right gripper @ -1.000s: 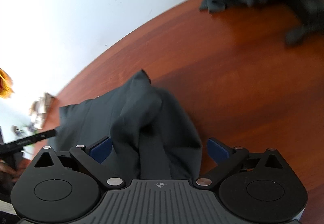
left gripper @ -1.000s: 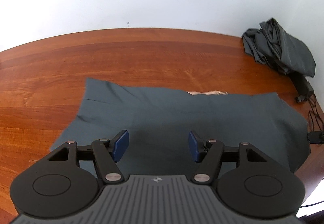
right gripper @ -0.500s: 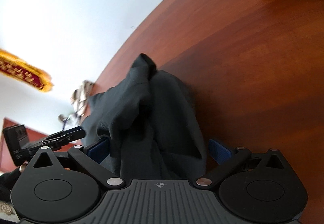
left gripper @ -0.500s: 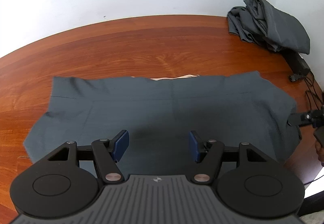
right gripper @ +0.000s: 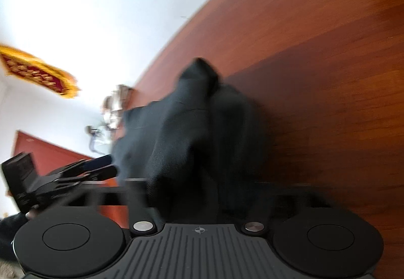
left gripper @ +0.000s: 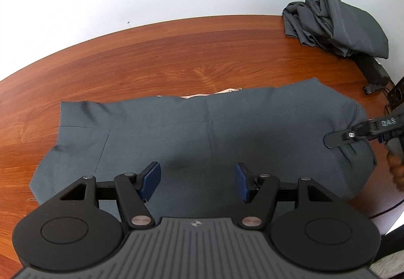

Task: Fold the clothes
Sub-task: 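Grasp the folded jacket with the right gripper and lift it off the table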

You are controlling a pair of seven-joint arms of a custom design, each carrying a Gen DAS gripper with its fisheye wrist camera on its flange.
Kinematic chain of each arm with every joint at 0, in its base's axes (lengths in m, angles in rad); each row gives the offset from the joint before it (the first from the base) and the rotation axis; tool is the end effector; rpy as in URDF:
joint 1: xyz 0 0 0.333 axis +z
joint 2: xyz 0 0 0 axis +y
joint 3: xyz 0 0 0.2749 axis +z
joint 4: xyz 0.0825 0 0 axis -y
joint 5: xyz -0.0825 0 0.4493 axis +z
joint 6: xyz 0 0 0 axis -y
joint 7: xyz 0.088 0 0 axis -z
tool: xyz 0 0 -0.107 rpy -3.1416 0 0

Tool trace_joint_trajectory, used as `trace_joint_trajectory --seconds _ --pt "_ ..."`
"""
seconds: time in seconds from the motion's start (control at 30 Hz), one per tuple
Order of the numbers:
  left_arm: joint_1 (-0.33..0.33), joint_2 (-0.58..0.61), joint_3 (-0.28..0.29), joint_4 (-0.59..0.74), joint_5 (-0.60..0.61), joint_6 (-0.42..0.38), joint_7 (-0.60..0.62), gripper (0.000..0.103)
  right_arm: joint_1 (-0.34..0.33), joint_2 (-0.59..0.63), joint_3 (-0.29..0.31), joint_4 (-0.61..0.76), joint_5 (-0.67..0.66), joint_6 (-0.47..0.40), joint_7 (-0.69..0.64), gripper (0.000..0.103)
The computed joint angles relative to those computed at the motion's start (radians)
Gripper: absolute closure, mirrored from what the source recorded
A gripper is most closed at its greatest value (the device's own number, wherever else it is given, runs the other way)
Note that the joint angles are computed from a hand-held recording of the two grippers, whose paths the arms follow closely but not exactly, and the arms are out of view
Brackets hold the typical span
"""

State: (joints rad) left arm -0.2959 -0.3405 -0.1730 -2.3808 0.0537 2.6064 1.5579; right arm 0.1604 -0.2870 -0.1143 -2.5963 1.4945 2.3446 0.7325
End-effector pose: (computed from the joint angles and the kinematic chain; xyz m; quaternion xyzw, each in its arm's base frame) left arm 0.4952 -0.2532 0.4440 -0.4893 0.8259 -0.2110 0.1845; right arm 0.4886 0.0414 0.2846 -0.5276 0.6825 0.1887 0.4693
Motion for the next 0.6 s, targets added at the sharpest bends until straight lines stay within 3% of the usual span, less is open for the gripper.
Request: trace_joint_trajectory --seconds 0.17,0.43,0.6 --pt "0.001 0.006 0.011 0.01 -0.003 -0.012 0.042 0.033 -0.011 -0.076 0.012 -0.014 -0.089 0.092 0.081 0.08" --pt "-0.02 0.036 0.04 0.031 -0.095 0.011 0.181 0.033 -0.098 -0.183 0.006 -0.011 -0.557 0.159 0.345 0.08" --pt "-0.08 0.108 0.078 0.089 -0.288 0.043 0.423 0.033 -0.141 -0.235 0.023 0.005 -0.805 0.155 0.491 0.08"
